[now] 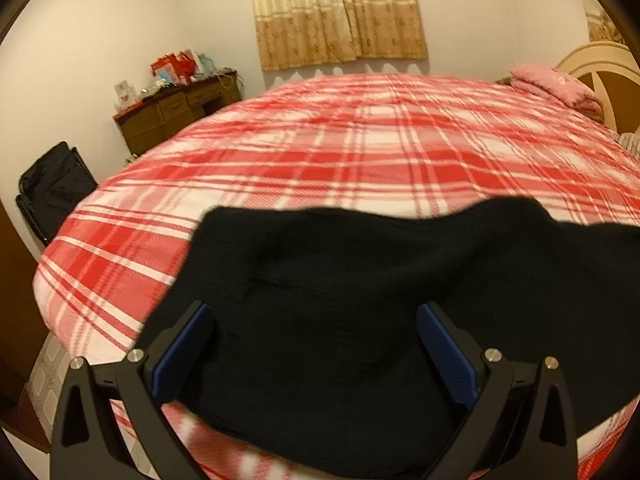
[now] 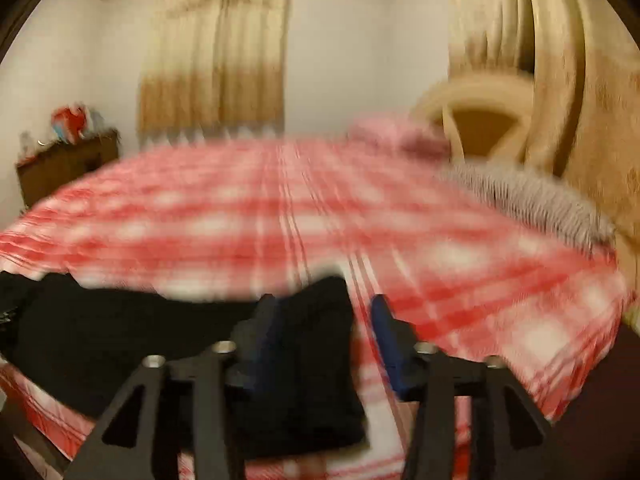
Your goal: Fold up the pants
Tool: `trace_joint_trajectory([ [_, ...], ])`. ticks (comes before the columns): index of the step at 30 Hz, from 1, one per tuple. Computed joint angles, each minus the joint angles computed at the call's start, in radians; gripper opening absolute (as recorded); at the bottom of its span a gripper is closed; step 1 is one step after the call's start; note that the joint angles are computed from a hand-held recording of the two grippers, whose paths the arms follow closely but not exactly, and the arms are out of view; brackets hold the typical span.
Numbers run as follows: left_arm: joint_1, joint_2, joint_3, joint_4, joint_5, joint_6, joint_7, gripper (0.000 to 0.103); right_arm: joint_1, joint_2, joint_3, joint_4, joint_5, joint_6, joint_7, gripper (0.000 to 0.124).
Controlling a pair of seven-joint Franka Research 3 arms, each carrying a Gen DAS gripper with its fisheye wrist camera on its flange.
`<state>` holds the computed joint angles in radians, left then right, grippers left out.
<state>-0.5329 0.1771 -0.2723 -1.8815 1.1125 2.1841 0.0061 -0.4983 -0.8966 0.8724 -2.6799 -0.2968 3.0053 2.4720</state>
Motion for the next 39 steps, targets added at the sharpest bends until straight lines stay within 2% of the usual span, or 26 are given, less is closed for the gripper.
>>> trace_joint_trajectory([
  [1,0.002,-0.012,0.002,-0.011,0.006,0.000,-0.007,0.103,0.014,0.062,0.000,0.025,0.024,0.038,-0.083,0.056],
  [3,0.012,-0.051,0.004,-0.046,0.018,-0.003,-0.026,0.103,0.018,0.162,0.013,0.074,-0.028,0.065,-0.087,0.056],
  [7,0.052,-0.151,-0.007,-0.138,0.016,-0.052,-0.053,0.103,-0.109,0.362,0.182,0.176,-0.007,0.156,-0.100,0.056],
  [9,0.079,-0.206,-0.013,-0.191,0.003,-0.075,-0.078,0.103,-0.187,0.499,0.294,0.228,0.043,0.148,-0.173,0.056],
  [10,0.091,-0.222,-0.020,-0.206,0.000,-0.077,-0.089,0.103,-0.236,0.524,0.353,0.255,0.021,0.098,-0.168,0.058],
  [11,0.106,-0.248,-0.022,-0.233,-0.006,-0.079,-0.108,0.103,-0.269,0.515,0.378,0.267,-0.071,0.098,-0.112,0.060],
  [12,0.120,-0.271,-0.026,-0.255,-0.011,-0.079,-0.125,0.103,-0.268,0.476,0.385,0.269,-0.093,0.087,-0.101,0.062],
  [13,0.132,-0.282,-0.031,-0.268,-0.013,-0.074,-0.135,0.103,-0.233,0.472,0.365,0.270,-0.054,0.065,-0.156,0.063],
  [14,0.144,-0.296,-0.033,-0.285,-0.011,-0.057,-0.153,0.103,-0.179,0.477,0.313,0.254,-0.045,0.090,-0.171,0.063],
  [15,0.156,-0.305,-0.035,-0.299,-0.012,-0.031,-0.164,0.103,-0.130,0.472,0.257,0.225,-0.032,0.156,-0.174,0.063],
  [16,0.167,-0.310,-0.031,-0.312,-0.016,0.029,-0.178,0.103,-0.093,0.439,0.215,0.195,-0.002,0.220,-0.162,0.063],
  [17,0.177,-0.306,-0.032,-0.316,-0.018,0.073,-0.187,0.103,-0.057,0.418,0.179,0.176,0.022,0.241,-0.165,0.063],
  [20,0.187,-0.265,-0.045,-0.299,-0.024,0.136,-0.196,0.094,0.029,0.415,0.102,0.172,0.075,0.228,-0.197,0.063],
  [22,0.187,-0.236,-0.041,-0.291,-0.051,0.195,-0.186,0.083,0.074,0.448,0.070,0.169,0.114,0.236,-0.206,0.063],
  [23,0.186,-0.219,-0.039,-0.287,-0.058,0.229,-0.191,0.082,0.094,0.473,0.052,0.168,0.135,0.241,-0.218,0.063],
  [24,0.181,-0.201,-0.043,-0.275,-0.045,0.224,-0.203,0.082,0.120,0.493,0.033,0.163,0.161,0.243,-0.227,0.063],
  [26,0.169,-0.178,-0.043,-0.252,-0.037,0.200,-0.193,0.082,0.120,0.536,0.041,0.181,0.180,0.231,-0.245,0.063],
  [28,0.165,-0.177,-0.033,-0.252,-0.043,0.215,-0.211,0.081,0.130,0.541,0.038,0.176,0.196,0.232,-0.256,0.063],
  [29,0.164,-0.179,-0.030,-0.254,-0.038,0.224,-0.219,0.077,0.135,0.535,0.038,0.171,0.206,0.235,-0.258,0.063],
  [30,0.167,-0.180,-0.024,-0.258,-0.035,0.264,-0.210,0.064,0.135,0.529,0.037,0.167,0.213,0.241,-0.262,0.063],
  [31,0.168,-0.183,-0.021,-0.261,-0.036,0.288,-0.196,0.057,0.129,0.520,0.043,0.166,0.223,0.243,-0.265,0.063],
  [33,0.170,-0.186,-0.019,-0.264,-0.030,0.301,-0.199,0.050,0.135,0.508,0.036,0.161,0.242,0.248,-0.274,0.063],
  [35,0.180,-0.198,-0.012,-0.282,-0.015,0.361,-0.229,0.034,0.142,0.488,0.028,0.152,0.264,0.255,-0.279,0.063],
  [36,0.188,-0.207,-0.007,-0.293,-0.008,0.404,-0.250,0.029,0.145,0.480,0.024,0.149,0.275,0.258,-0.283,0.063],
  [39,0.199,-0.221,-0.011,-0.300,-0.009,0.427,-0.279,0.025,0.154,0.471,0.016,0.144,0.300,0.263,-0.299,0.063],
])
